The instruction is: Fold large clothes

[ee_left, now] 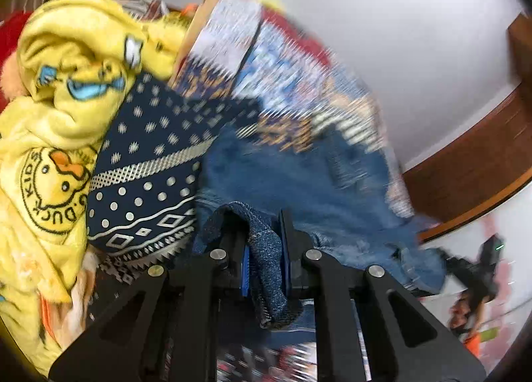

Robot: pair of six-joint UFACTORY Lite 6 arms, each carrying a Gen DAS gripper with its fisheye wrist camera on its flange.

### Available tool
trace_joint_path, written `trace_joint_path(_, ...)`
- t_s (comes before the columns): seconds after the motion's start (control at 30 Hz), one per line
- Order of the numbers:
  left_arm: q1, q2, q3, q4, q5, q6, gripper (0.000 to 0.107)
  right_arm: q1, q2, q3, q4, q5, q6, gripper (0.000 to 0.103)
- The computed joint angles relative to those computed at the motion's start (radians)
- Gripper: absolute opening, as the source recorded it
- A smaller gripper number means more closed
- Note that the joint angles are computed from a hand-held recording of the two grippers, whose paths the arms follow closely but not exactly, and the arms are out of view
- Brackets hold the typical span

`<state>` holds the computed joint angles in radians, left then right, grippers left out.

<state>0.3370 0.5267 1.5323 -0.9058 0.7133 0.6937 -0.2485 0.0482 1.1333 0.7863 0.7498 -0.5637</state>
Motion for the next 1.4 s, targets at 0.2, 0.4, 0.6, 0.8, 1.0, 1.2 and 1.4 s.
trace_joint_path(0.2, -0.070, 0.126, 0.010, 0.107, -0.130, 0.027, 0.017, 0.049, 0.127, 0.025, -0.085, -0.088, -0.047, 0.007)
trace_joint_path(0.4, -0.126, 0.014, -0.096, 0.279, -0.221, -0.011, 0.020, 0.032, 0.115, 0.059, -0.180, 0.038, -0.042, 0.015)
trace_joint_path(0.6, -0.200, -0.178, -0.236, 0.669, -0.303, -0.331, 0.068, 0.074, -0.135, -0.062, -0.420, -0.057, 0.116, 0.061)
trace_joint_path(0.8, -0.227, -0.412, -0.411, 0.628, -0.297, -0.267, 0.085, 0.015, -0.344, -0.160, -0.381, 0.034, 0.075, 0.066)
trace_joint_path(1.0, -0.322, -0.553, -0.556, 0.675, -0.296, -0.324, 0.089, 0.056, -0.506, -0.304, -0.362, 0.061, 0.074, 0.070)
trace_joint_path(1.2, -0.414, -0.557, -0.646, 0.765, -0.354, -0.473, 0.089, 0.190, -0.560, -0.461, -0.359, 0.027, 0.136, 0.070)
trace_joint_path(1.4, -0.413, -0.455, -0.613, 0.689, -0.391, -0.461, 0.089, 0.361, -0.503, -0.539, -0.398, -0.095, 0.253, 0.070)
